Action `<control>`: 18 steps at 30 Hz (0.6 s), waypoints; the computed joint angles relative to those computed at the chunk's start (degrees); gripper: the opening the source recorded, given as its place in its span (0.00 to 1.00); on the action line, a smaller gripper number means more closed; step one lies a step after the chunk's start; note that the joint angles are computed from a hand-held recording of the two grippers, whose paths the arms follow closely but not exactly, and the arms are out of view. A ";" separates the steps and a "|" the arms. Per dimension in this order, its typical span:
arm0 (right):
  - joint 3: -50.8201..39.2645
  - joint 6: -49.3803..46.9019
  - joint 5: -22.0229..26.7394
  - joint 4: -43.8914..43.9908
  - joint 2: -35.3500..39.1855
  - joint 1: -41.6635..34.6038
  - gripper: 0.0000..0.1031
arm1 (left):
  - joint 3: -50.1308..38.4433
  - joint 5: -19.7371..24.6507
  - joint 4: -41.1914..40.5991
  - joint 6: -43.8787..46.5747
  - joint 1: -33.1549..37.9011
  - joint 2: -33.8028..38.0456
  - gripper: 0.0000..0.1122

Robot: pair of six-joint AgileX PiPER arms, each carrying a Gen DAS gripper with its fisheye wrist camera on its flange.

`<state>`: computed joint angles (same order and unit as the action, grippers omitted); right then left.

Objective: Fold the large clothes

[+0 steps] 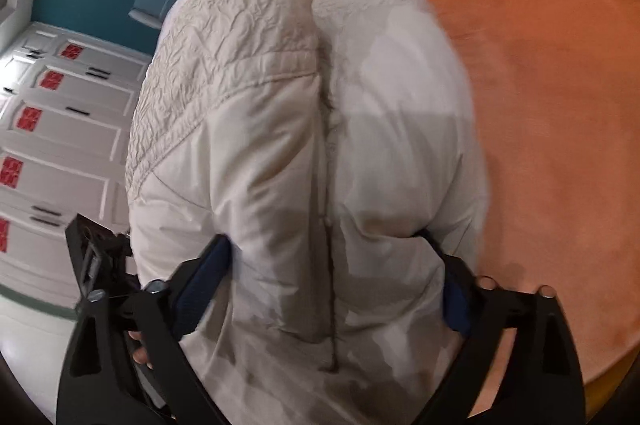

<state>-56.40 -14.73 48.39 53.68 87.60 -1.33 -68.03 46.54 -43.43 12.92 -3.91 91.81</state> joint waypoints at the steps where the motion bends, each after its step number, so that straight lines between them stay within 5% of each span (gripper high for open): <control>1: -1.30 0.53 0.21 -0.49 0.24 1.02 0.68 | 0.81 -0.63 1.23 0.30 -0.30 -1.63 0.66; 4: -5.89 6.58 -0.05 -7.71 -0.21 6.02 0.55 | 4.77 -0.54 1.30 2.84 1.38 -7.37 0.53; 10: -11.26 16.90 -0.43 -22.35 -1.01 17.83 0.53 | 13.47 2.87 0.35 3.53 9.63 -16.47 0.52; 16: -9.09 18.01 -1.32 -25.58 -3.02 19.56 0.70 | 15.24 5.07 3.88 -0.40 14.30 -20.19 0.57; 18: -8.85 14.30 0.43 -20.62 -2.02 15.76 0.74 | 14.00 4.10 7.64 -3.82 12.90 -20.61 0.71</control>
